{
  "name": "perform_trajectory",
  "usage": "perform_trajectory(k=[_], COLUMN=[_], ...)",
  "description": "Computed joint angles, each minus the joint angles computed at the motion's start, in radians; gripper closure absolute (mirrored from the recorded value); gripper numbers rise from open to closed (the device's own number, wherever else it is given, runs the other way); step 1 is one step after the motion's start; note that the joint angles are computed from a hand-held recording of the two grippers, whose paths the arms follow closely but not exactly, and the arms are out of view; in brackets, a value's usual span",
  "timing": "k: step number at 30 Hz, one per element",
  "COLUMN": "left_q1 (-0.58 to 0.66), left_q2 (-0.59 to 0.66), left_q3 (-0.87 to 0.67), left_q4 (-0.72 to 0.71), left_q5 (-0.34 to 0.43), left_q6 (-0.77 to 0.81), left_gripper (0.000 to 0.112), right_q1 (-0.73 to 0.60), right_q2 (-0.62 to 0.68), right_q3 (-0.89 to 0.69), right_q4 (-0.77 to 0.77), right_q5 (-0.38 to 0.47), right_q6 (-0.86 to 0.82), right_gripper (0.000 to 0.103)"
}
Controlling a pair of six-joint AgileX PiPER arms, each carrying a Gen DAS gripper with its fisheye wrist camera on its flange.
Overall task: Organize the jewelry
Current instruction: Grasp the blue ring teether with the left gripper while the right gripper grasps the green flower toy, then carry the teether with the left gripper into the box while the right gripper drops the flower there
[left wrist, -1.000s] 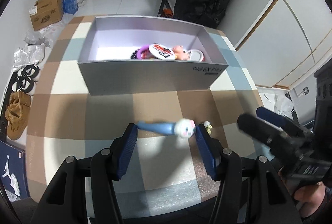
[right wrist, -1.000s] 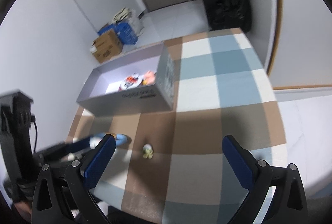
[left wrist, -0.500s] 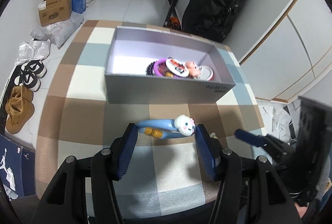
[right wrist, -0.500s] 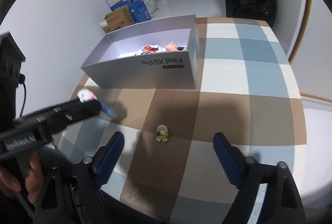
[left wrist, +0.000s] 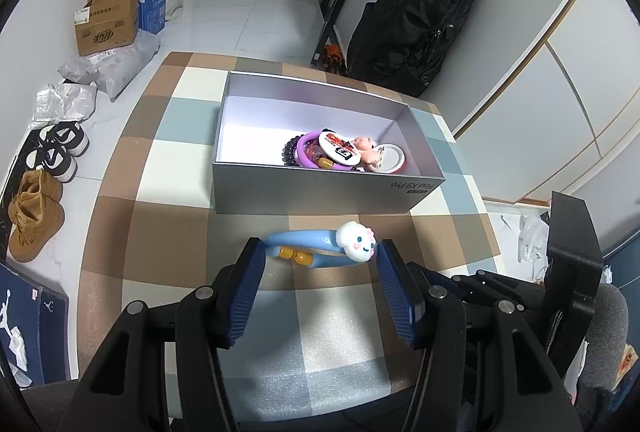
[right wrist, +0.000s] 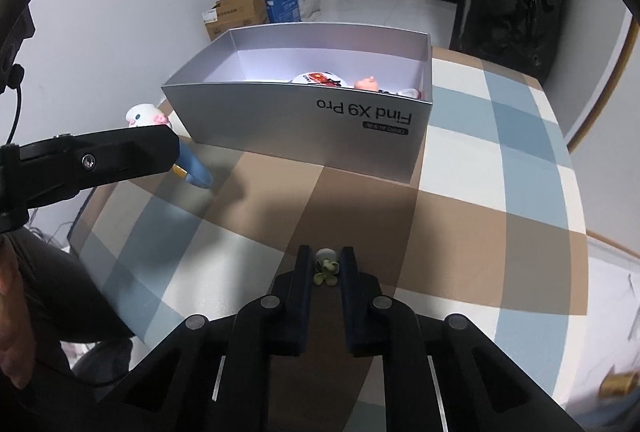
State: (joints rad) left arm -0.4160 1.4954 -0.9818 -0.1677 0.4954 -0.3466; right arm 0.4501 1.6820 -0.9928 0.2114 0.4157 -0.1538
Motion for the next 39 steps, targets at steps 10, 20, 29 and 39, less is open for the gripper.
perform_trajectory(k=[10,20,29,39], left_q1=[-0.005,-0.005,0.034,0.068], left_q2=[-0.024,-0.063,-0.069,-0.019], left_q3=[0.004,0.021,0.017,-0.035], left_q4=[-0.004,-0.003,-0.115,-0.211], left_q5=[-0.026,-0.105,-0.176,-0.197], left_q6=[0.002,-0.014,0.076,0.16], left_gripper=[0.06,0.06,0.06,0.06], right_q1=[-0.054,-0.067,-0.107,-0.157], right_q2=[-0.051,-0.089,-0.105,-0.049], right_q3=[0.009,-0.023,-0.061,-0.163], right_q4=[0.218,0.328,0.541,0.725], right_q5=[-0.019,-0.032,-0.011,0.076], right_q6=[-0.183,-0.29,-0.466,-0.579], right_gripper=[0.091,0.091,0.091,0.091])
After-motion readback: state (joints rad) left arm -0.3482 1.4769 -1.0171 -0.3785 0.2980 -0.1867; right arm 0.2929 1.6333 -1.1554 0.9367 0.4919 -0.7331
